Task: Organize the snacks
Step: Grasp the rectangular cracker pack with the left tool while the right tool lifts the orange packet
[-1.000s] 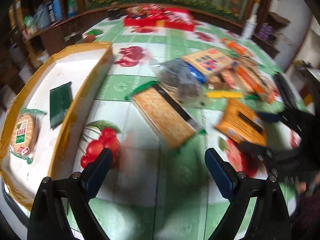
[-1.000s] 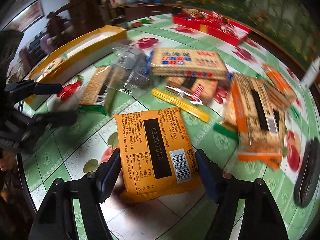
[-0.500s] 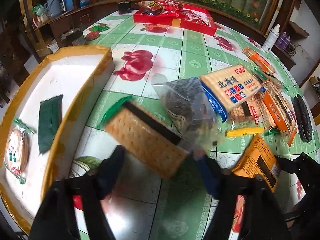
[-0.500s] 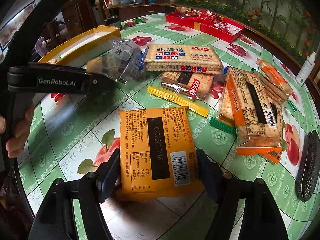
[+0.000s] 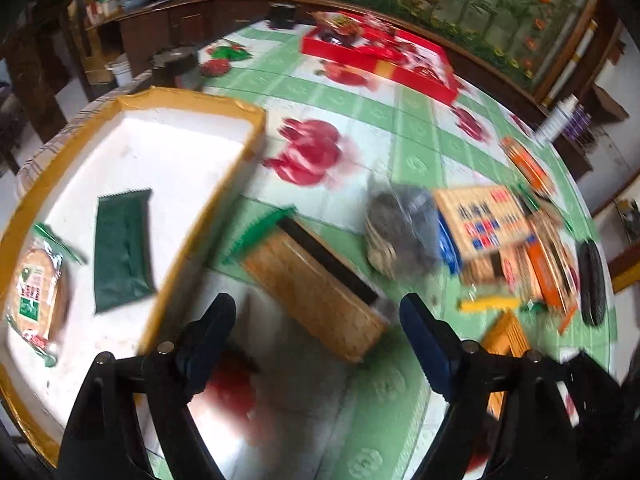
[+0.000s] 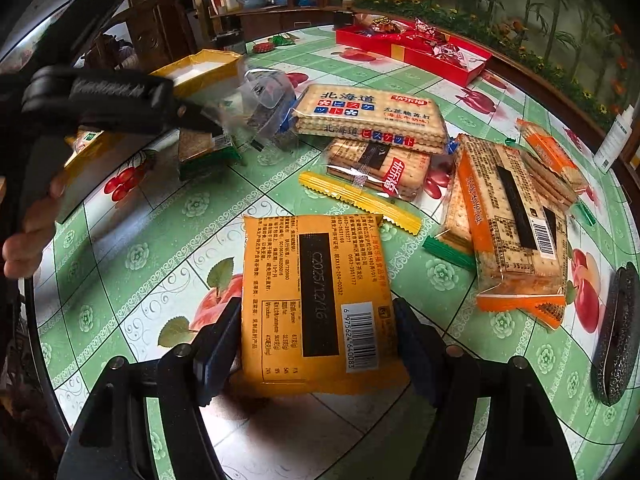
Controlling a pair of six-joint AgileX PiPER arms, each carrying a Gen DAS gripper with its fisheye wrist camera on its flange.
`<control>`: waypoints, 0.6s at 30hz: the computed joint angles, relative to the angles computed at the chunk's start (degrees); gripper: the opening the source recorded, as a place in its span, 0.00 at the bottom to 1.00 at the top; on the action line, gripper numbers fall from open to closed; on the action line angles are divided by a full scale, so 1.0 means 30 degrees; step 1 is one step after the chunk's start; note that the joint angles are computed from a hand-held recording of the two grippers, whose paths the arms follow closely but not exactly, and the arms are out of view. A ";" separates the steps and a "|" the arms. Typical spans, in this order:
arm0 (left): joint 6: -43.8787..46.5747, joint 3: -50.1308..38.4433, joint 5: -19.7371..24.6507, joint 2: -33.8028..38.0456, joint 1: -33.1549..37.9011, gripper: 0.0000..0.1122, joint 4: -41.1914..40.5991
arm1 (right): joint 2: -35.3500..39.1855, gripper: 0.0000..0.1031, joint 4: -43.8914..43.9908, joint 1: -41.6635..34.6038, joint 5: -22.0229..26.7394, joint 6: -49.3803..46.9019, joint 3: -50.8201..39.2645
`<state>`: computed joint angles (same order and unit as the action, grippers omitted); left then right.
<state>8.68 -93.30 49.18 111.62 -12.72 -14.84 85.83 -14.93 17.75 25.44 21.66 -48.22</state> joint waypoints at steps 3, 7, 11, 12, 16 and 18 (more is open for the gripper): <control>-0.1019 -0.1671 0.0682 0.1061 -0.0149 0.74 0.0437 | 0.0008 0.75 0.0063 -0.0021 -0.0015 -0.0070 -0.0003; -0.2052 -0.2984 0.0972 0.2014 -0.0859 0.74 0.1857 | 0.0089 0.75 -0.0277 0.0196 0.0046 0.0432 -0.0084; -0.0675 -0.1860 -0.0206 0.1526 -0.1147 0.54 0.1704 | 0.0105 0.75 -0.0228 0.0222 0.0041 0.0379 -0.0100; 0.0134 -0.1613 -0.0139 0.1440 -0.1119 0.52 0.1272 | 0.0100 0.75 -0.0147 0.0221 0.0052 0.0313 -0.0107; 0.3619 0.0473 -0.0590 0.0186 -0.0971 0.51 -0.0424 | 0.0080 0.75 0.0141 0.0158 0.0037 0.0026 -0.0111; 0.4413 0.0775 -0.0337 -0.0045 -0.0914 0.51 -0.0900 | 0.0072 0.75 0.0134 0.0123 0.0028 0.0008 -0.0102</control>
